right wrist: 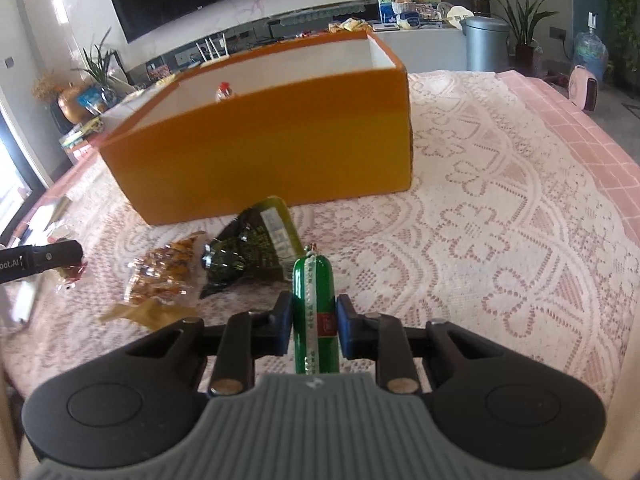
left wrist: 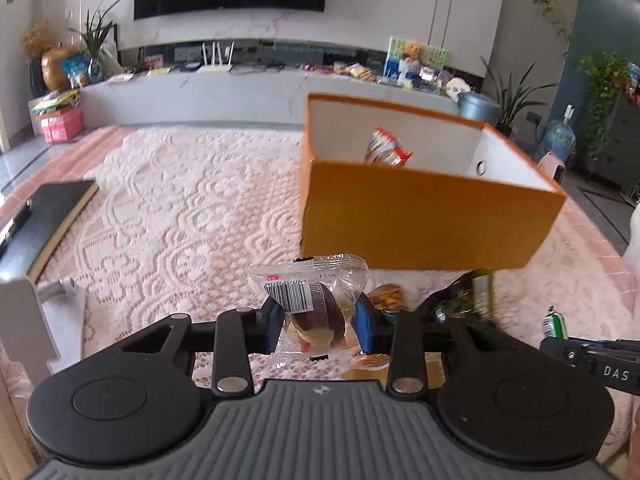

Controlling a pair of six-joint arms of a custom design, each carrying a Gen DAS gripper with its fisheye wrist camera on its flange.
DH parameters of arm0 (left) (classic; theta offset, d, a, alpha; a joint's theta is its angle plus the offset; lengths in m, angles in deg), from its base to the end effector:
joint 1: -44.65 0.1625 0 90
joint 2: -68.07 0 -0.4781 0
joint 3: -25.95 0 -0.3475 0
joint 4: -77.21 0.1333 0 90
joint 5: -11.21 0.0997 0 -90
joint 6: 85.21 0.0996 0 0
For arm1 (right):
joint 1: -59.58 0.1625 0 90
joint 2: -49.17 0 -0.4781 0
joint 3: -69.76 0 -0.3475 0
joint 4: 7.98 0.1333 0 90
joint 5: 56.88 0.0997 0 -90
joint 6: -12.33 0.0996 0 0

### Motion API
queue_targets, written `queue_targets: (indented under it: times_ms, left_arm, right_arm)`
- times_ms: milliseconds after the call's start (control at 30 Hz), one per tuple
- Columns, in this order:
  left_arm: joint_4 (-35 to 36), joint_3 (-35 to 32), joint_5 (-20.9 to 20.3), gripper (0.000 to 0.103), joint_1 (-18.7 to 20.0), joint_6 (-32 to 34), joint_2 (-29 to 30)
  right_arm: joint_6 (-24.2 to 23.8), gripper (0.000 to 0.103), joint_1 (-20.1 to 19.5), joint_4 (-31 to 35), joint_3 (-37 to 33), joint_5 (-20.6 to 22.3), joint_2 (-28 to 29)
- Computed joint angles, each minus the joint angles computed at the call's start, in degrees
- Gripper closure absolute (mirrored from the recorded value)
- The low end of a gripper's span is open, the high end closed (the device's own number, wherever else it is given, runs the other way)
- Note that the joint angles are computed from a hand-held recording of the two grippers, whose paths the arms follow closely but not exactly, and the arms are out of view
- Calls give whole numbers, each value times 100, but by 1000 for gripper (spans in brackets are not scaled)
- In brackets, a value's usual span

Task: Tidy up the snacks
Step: 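Lift both snacks and carry them over the orange box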

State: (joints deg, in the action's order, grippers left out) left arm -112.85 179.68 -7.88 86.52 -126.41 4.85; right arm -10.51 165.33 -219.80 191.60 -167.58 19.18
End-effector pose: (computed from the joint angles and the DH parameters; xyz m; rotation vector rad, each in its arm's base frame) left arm -0.0836 -0.3803 0.2263 0.0022 2.0928 -1.1699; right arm 0.2398 -0.4890 0.0233 0.7597 -2.5653 0.6837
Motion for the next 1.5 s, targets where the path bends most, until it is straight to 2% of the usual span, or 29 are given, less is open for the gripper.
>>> queue_targets:
  times_ms: [100,333,400,567,867,1033,1133,1200,1333,1500]
  left_arm:
    - [490,-59,53,63,-236,-238,-183]
    - [1160,-372,111,63,-617,-205,-446]
    - [1121,-506,29,63,-630,1,-495]
    - [427,-889,-145,63,-586,1083,-390]
    - [94,-1917,-587,63,-198,2640,-196]
    - [-334,-2427,-636,63,57,3722,172]
    - [-421,-2743,-860,63,235,4143,318]
    - [-365,-2958,-1065,63,379,4310,383]
    - [-82,-3374,-1134,63,650,4445,571]
    - [128,-3666,-1485,63,1034,4591,759]
  right_arm:
    - [-2,83,40,-84,152,148,-153]
    - [81,83,124,-15,306,589,-604]
    - [60,83,176,33,267,641,-719]
    - [-38,83,323,351,-14,772,-964]
    - [-188,83,557,1594,-1041,874,-1115]
    - [-354,83,657,2132,-1766,835,-968]
    - [-543,83,701,2319,-2250,787,-784]
    - [-571,83,698,2579,-2603,803,-657]
    - [-651,83,664,3035,-3275,752,-342]
    - [-854,83,540,3486,-3971,592,70]
